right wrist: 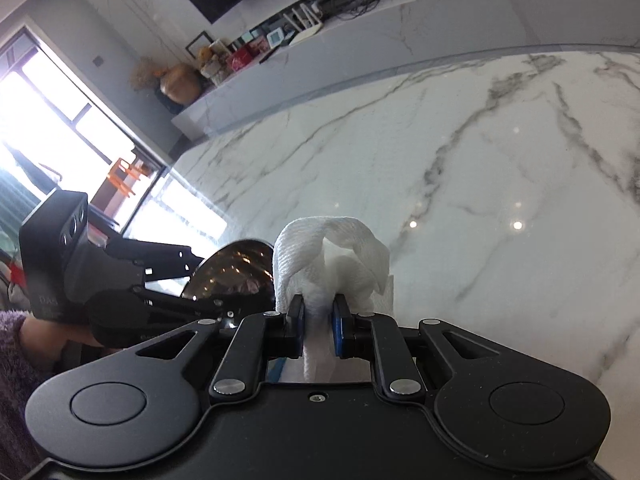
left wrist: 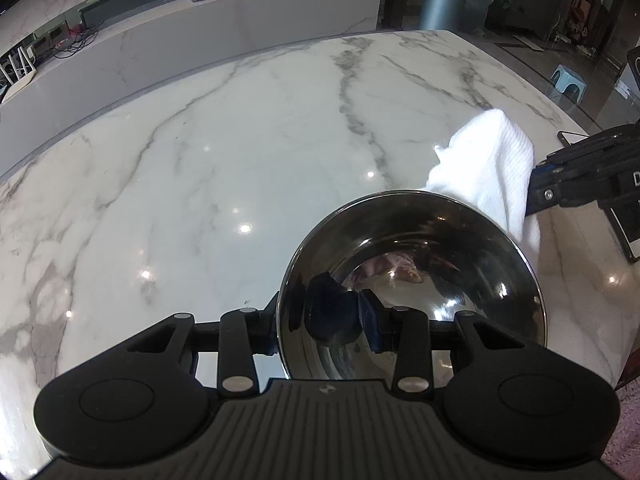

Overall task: Clean bowl
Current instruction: 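Wipe the outer wall near the rim with the cloth while the left gripper holds the bowl, then rub the white cloth along the blue outer wall while the left gripper holds the rim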

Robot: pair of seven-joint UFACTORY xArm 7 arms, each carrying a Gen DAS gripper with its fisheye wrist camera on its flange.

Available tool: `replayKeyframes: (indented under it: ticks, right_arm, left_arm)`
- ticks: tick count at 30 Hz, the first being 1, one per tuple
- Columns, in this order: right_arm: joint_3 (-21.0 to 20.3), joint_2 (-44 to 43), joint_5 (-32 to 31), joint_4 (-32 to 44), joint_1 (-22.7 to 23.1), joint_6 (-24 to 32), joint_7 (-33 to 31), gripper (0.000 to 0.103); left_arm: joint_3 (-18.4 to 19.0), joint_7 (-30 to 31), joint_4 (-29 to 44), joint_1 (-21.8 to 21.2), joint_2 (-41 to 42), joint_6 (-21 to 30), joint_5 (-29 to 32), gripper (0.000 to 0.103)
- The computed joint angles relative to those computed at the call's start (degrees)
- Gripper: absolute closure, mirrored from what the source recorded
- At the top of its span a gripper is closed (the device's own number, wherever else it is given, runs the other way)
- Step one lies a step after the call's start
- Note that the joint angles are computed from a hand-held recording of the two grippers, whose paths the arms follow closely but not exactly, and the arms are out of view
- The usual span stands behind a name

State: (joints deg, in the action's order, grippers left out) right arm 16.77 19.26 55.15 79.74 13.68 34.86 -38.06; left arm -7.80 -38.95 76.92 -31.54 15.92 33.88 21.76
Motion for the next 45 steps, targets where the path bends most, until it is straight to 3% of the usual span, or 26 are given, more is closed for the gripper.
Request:
replayKeyframes:
  ticks: [7,21,28,39,45]
  right_arm:
    - [0.8,2.8,4.7,1.0,-1.1,0.2,1.2,0.090]
    - [1.0,6.8,-5.2,4.6,0.0,1.5,8.2,0.090]
    - [2.5,6.4,-1.6,4.9,-1.6,-0.7,6.0,0.090]
    - [2.5,6.6,-2.0,5.5,-1.4,-1.6,6.8,0.090]
    - [0.9,6.8,-7.0,5.8,-0.2,1.3,11.3,0.090]
  left_arm:
    - [0.4,-1.5,0.7,-0.3,0.6,-0.1,0.5,0.067]
    - [0.6,-2.1,1.0,-0.4,0.9,-0.3,0.9,0.066]
    - [1.0,-3.1,2.1,-1.0,1.6,0.5,2.1,0.066]
    - [1.5,-5.3,3.7,-1.4,2.8,1.2,3.1,0.066]
    - [1.6,-5.7,3.6,-1.5,2.8,1.2,3.4,0.066]
